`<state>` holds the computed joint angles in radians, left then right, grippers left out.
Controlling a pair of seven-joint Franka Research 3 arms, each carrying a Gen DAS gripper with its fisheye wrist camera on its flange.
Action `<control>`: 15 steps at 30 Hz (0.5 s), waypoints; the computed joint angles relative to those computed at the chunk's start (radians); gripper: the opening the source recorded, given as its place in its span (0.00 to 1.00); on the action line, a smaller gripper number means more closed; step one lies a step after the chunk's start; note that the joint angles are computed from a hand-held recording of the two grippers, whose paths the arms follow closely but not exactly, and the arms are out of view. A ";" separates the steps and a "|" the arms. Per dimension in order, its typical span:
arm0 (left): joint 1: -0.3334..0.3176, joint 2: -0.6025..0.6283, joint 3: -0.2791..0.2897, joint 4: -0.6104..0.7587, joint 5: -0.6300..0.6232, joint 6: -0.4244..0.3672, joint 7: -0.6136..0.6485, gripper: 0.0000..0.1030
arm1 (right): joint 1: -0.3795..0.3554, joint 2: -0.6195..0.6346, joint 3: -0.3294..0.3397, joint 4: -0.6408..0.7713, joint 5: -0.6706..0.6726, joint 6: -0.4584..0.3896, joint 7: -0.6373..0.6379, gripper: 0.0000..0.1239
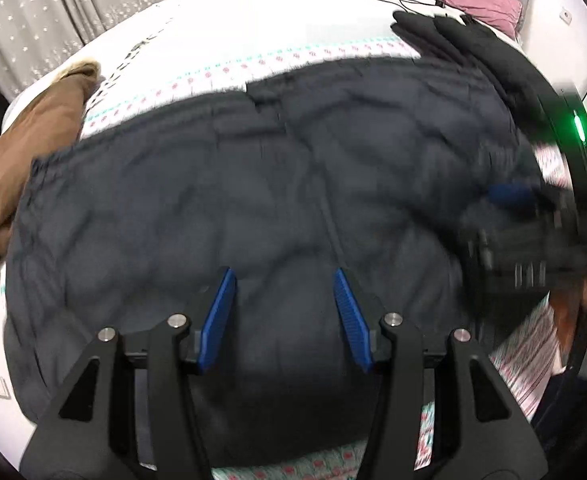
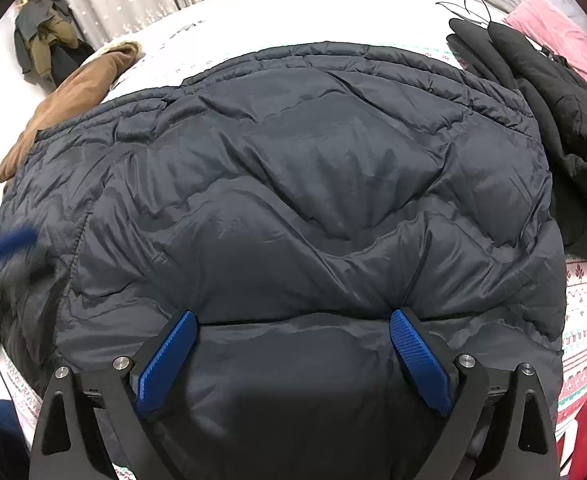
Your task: Fold large clothes
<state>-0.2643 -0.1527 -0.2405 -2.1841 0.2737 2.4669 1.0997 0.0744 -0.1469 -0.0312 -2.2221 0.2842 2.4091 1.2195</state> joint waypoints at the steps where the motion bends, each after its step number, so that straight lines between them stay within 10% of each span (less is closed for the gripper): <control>1: -0.001 -0.012 -0.007 -0.024 0.018 0.015 -0.014 0.52 | 0.000 0.000 0.001 -0.002 -0.003 0.005 0.001 0.81; 6: 0.009 0.015 -0.052 -0.046 0.236 0.004 -0.156 0.53 | 0.003 0.006 0.005 -0.008 -0.014 0.022 0.002 0.82; 15: -0.020 -0.035 -0.034 -0.081 0.207 0.008 -0.169 0.52 | 0.010 0.017 0.010 -0.020 -0.048 0.066 0.028 0.83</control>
<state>-0.2844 -0.1875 -0.2741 -2.2651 0.4811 2.4752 0.9306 0.0844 -0.1297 -0.0213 -2.2418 0.2367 2.4756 1.2475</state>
